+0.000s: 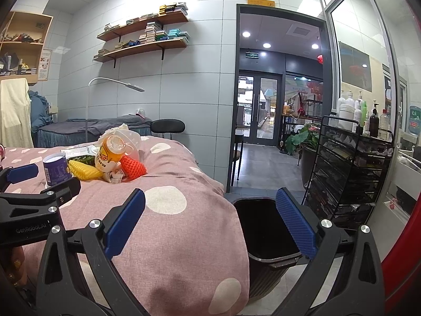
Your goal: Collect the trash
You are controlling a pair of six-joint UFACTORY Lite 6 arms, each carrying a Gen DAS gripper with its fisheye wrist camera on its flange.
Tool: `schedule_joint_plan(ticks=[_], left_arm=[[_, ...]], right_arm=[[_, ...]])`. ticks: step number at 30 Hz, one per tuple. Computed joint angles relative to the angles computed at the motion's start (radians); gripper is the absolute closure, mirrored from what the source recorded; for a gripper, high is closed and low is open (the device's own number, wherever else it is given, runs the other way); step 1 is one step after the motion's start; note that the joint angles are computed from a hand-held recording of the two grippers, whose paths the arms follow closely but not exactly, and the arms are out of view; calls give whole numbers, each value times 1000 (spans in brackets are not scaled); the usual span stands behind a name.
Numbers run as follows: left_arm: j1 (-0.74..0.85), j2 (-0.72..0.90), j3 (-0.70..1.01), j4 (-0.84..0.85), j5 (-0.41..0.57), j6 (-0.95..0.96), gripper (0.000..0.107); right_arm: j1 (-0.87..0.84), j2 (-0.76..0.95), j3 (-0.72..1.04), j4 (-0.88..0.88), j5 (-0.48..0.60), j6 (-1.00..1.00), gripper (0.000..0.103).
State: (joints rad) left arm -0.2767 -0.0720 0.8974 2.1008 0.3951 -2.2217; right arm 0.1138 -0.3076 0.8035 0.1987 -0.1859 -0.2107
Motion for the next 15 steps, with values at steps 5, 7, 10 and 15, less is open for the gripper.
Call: schedule_joint_plan(ticks=[5,7,10,15], left_arm=[[-1,-15,-1,-63,-17,46,10],[-4,-16,1,-71,-15,51,10],[-2,-18,-8,-27,-6,8,10],[0,-21,-15,18,0,-44,10]], right_arm=[[0,0,-1,-3,-1,1,5],[1,0,0,-3,1,3,5],[-2,0,-1,-15,-2,13,5],[-1,4,1,-21,-3,18,5]])
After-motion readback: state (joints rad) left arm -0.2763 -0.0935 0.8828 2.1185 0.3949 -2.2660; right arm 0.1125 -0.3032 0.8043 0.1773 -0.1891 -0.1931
